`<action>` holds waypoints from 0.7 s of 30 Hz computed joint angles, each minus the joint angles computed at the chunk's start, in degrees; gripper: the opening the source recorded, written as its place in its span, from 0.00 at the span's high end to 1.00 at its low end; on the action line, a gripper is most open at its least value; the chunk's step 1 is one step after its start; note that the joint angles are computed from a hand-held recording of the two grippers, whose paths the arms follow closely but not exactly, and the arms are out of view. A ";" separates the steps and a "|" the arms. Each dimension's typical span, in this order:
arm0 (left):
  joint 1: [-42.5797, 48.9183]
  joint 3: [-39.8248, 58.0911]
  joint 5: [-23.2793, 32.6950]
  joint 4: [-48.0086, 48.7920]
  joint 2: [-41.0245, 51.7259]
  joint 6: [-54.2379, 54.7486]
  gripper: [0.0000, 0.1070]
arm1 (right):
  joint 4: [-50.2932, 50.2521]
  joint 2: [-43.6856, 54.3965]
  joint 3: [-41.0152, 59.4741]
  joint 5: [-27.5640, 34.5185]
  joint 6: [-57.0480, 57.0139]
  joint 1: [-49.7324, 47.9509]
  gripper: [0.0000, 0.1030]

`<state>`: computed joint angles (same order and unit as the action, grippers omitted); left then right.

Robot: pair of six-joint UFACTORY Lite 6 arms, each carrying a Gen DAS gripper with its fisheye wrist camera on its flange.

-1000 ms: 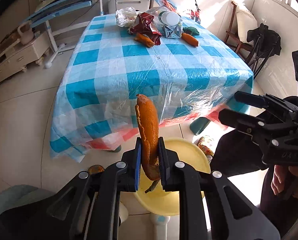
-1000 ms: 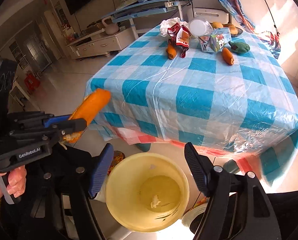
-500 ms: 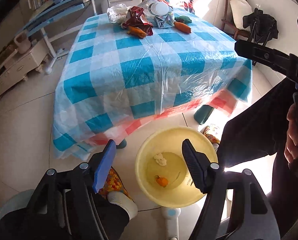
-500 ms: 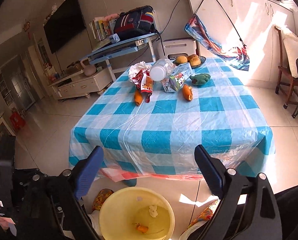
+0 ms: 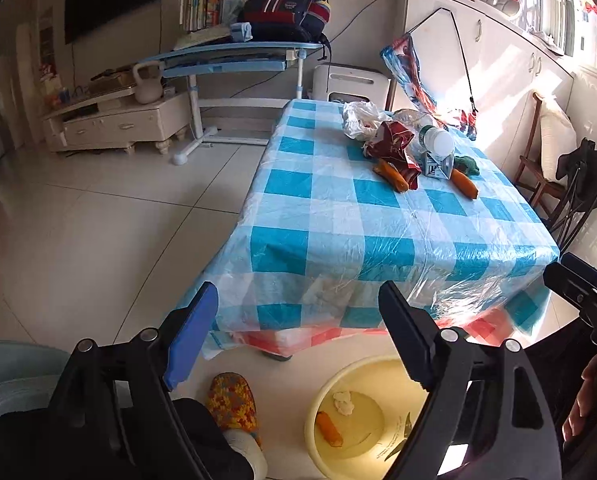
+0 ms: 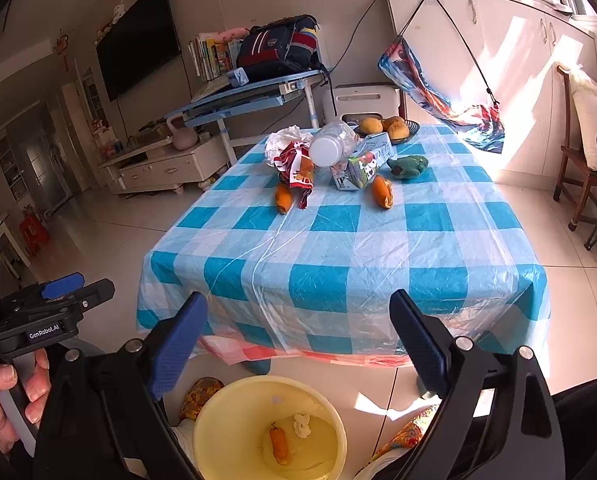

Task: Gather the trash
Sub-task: 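Move both tools back toward the trash on the table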

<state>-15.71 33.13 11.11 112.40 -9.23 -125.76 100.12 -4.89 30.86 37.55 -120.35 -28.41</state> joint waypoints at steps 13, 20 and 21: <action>0.71 2.45 -1.84 24.19 -0.15 -25.41 0.26 | 2.40 -4.24 -0.84 0.69 -3.80 0.43 0.14; -0.05 10.66 -4.32 23.42 6.00 -22.82 0.26 | 0.32 0.00 5.49 0.63 -0.90 0.25 0.14; -0.09 12.50 -4.82 23.78 7.52 -23.04 0.26 | -0.17 1.50 7.20 0.19 0.01 0.43 0.14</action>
<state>-15.80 45.63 6.28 136.19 -1.70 -148.80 99.94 -3.39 38.06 37.74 -120.34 -27.98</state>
